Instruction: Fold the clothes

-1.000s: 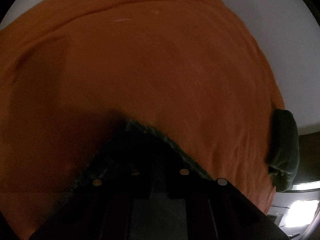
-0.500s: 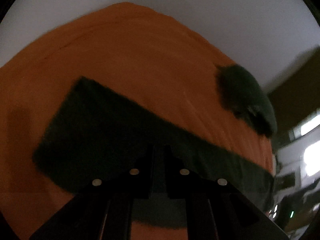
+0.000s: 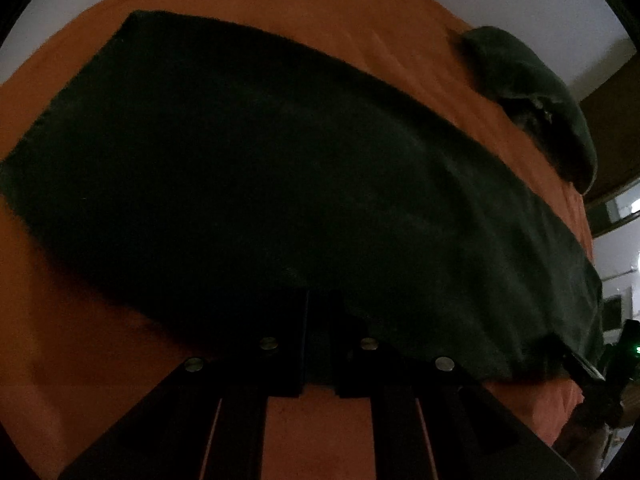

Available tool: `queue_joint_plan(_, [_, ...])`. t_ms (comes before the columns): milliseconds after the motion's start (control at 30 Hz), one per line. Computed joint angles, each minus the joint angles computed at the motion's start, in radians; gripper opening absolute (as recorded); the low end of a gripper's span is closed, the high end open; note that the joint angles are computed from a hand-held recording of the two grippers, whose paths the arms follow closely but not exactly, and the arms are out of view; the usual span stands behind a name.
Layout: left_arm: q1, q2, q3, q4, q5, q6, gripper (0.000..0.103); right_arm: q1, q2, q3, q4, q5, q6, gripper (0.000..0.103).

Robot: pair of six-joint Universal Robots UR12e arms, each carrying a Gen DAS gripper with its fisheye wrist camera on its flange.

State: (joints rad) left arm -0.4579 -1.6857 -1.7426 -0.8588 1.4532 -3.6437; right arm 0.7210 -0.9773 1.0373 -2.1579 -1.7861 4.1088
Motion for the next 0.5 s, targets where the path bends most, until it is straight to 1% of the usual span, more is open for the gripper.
queue_joint_plan(67, [-0.016, 0.008, -0.005, 0.053, -0.002, -0.019, 0.01, 0.013, 0.02, -0.051, -0.004, -0.047, -0.055, 0.005])
queue_joint_plan(100, [-0.031, 0.007, -0.001, 0.079, 0.008, -0.02, 0.01, 0.02, 0.032, -0.079, -0.003, -0.07, -0.086, 0.005])
queue_joint_plan(200, [-0.089, -0.01, 0.017, 0.157, 0.067, 0.011, 0.01, 0.029, 0.068, -0.156, 0.033, -0.115, -0.123, 0.005])
queue_joint_plan(233, [-0.103, -0.014, 0.02, 0.173, 0.076, 0.034, 0.01, 0.03, 0.079, -0.179, 0.054, -0.125, -0.122, 0.005])
queue_joint_plan(333, [-0.113, 0.0, 0.004, 0.175, 0.063, 0.087, 0.01, 0.03, 0.105, -0.232, 0.104, -0.138, -0.083, 0.005])
queue_joint_plan(400, [-0.118, 0.01, -0.006, 0.16, 0.049, 0.093, 0.01, 0.03, 0.118, -0.255, 0.121, -0.139, -0.048, 0.005])
queue_joint_plan(467, [-0.127, 0.013, -0.017, 0.151, 0.037, 0.091, 0.01, 0.026, 0.116, -0.245, 0.116, -0.137, -0.019, 0.005])
queue_joint_plan(500, [-0.131, 0.014, -0.017, 0.139, 0.038, 0.098, 0.01, 0.027, 0.1, -0.224, 0.114, -0.138, 0.0, 0.005])
